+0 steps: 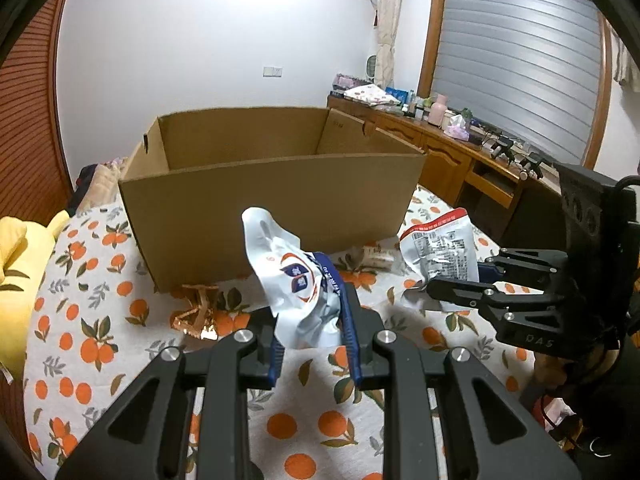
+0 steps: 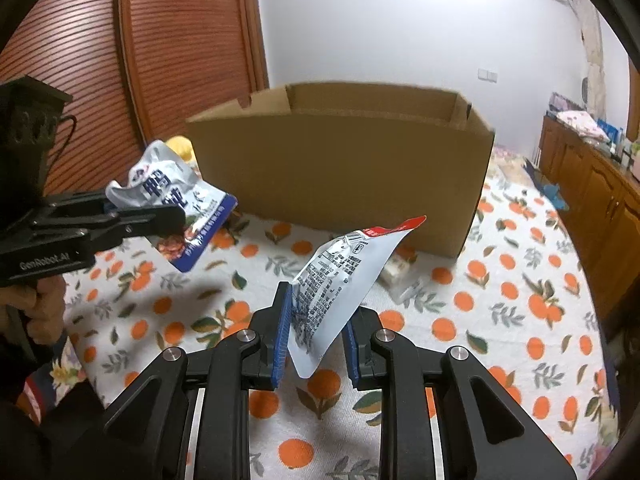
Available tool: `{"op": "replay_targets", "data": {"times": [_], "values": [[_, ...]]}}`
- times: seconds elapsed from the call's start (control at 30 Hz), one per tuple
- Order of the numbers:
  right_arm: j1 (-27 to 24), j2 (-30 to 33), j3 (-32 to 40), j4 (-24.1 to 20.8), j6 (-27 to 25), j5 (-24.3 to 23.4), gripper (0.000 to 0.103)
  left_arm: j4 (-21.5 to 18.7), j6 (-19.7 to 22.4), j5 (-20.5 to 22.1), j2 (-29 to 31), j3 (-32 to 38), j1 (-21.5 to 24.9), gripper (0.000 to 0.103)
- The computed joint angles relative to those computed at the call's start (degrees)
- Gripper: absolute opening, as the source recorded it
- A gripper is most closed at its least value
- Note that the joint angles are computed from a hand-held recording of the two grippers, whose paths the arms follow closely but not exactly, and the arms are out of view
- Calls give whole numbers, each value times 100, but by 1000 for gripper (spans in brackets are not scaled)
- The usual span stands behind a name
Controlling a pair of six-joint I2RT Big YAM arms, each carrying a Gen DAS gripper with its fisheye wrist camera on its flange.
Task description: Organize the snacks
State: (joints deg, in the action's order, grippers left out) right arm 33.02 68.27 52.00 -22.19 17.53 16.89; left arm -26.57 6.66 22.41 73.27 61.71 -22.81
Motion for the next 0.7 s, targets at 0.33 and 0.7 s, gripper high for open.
{"op": "replay_targets", "data": {"times": [0.33,0.7], "values": [[64,-263,153,-49,-229,120,21,-25,15,89,-42,263,26,22],[97,-211,552,-215,-576,316,21,-164,98,87,259,853,80,22]]}}
